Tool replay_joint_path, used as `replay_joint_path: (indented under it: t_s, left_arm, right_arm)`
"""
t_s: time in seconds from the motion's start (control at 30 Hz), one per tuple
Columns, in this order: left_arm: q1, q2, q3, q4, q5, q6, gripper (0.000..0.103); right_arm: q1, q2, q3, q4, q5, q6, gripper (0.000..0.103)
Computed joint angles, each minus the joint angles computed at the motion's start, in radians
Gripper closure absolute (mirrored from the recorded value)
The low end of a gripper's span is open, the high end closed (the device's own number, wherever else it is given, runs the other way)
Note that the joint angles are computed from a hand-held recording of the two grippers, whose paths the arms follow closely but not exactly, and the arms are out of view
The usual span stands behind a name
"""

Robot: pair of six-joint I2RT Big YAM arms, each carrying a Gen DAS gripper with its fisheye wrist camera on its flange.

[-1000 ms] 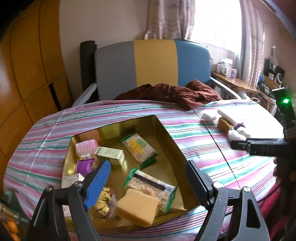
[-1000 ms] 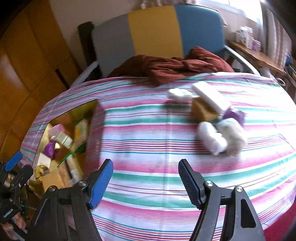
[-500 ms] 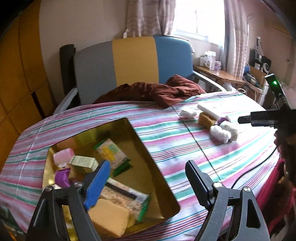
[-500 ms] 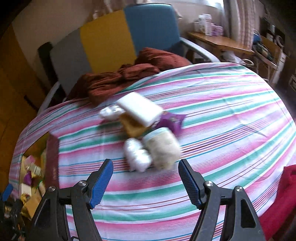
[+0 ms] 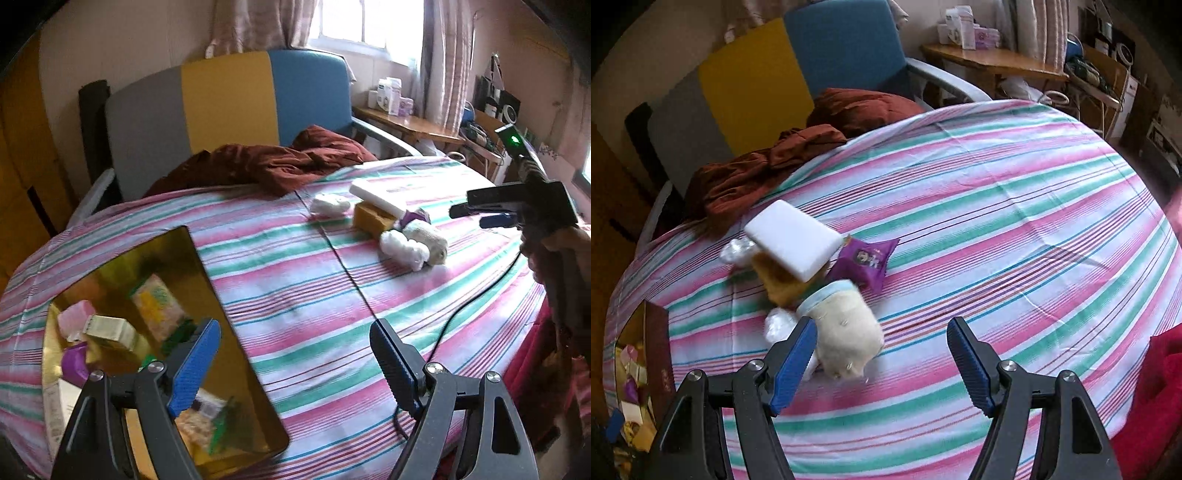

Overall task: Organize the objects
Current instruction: 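Move both tools back from the tray toward the pile, then grasp the knit cylinder with the right tool while the left tool grasps the clear plastic bag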

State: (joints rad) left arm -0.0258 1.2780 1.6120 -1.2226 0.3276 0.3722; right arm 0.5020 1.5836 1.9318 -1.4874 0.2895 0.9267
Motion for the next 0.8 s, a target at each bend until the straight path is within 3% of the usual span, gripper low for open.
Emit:
replay_joint_path:
  t_s: [0.17, 0.3, 0.6, 0.63, 0.67, 0.8]
  left_arm:
    - [-0.036, 0.022, 0.008, -0.031, -0.009, -0.021, 0.019]
    - [-0.055, 0.045, 0.026, -0.044, -0.017, -0.044, 0.019]
    - [-0.1, 0.132, 0.094, -0.073, -0.039, -0.127, 0.019]
    - [-0.106, 0.142, 0.102, -0.08, -0.038, -0.137, 0.019]
    - [-0.111, 0.149, 0.109, -0.087, -0.037, -0.144, 0.019]
    - [-0.138, 0.182, 0.137, -0.107, -0.031, -0.173, 0.019]
  right_arm:
    - [-0.041, 0.012, -0.015, 0.04, -0.057, 0.007, 0.029]
    - [-0.061, -0.006, -0.073, 0.152, -0.16, -0.042, 0.029]
    - [-0.068, 0.053, -0.054, 0.109, -0.292, -0.106, 0.03]
    - [-0.066, 0.062, -0.046, 0.096, -0.299, -0.118, 0.043]
    - [-0.06, 0.067, -0.04, 0.083, -0.286, -0.127, 0.049]
    - [-0.047, 0.049, -0.045, 0.096, -0.225, -0.137, 0.049]
